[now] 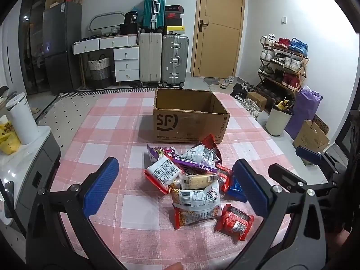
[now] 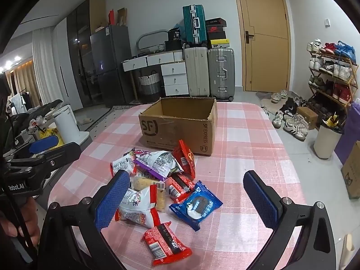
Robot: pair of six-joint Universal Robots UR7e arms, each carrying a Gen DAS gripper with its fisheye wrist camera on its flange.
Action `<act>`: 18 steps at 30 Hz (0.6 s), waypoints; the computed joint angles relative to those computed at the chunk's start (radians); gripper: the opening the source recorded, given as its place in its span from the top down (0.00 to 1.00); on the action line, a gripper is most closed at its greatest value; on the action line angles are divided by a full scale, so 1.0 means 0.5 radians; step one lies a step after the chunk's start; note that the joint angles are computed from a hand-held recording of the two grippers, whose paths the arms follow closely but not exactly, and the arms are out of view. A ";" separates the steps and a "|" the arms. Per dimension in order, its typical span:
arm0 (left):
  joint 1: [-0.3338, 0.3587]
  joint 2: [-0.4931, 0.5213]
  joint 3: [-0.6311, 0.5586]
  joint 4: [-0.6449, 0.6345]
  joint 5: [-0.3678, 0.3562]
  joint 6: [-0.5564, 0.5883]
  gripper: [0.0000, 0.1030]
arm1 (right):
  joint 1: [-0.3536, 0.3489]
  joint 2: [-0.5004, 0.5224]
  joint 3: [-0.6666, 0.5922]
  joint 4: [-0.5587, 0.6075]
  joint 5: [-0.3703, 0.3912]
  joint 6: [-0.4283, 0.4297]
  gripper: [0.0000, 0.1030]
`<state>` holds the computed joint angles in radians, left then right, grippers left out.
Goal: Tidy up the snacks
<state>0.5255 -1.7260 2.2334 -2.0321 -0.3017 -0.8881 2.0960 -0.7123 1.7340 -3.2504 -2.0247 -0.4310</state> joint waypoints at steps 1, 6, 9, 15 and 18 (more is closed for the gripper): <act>-0.001 0.002 -0.004 0.013 0.000 -0.013 0.01 | 0.003 0.001 0.000 0.003 -0.002 0.005 0.00; 0.001 0.007 0.015 -0.065 -0.008 0.050 0.01 | -0.005 -0.004 0.006 0.000 0.012 0.004 0.00; -0.006 0.009 0.025 -0.085 -0.007 0.061 0.01 | -0.008 -0.008 0.011 -0.001 0.015 0.004 0.00; -0.024 -0.002 0.031 -0.058 -0.014 0.036 0.01 | -0.010 -0.025 0.027 0.020 0.017 0.015 0.00; -0.013 -0.004 0.030 -0.083 -0.021 0.066 0.01 | -0.016 -0.030 0.031 0.021 0.033 0.014 0.00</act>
<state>0.5191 -1.7279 2.2486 -2.0736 -0.3122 -0.8550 2.0879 -0.7273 1.7494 -3.2397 -2.0084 -0.4238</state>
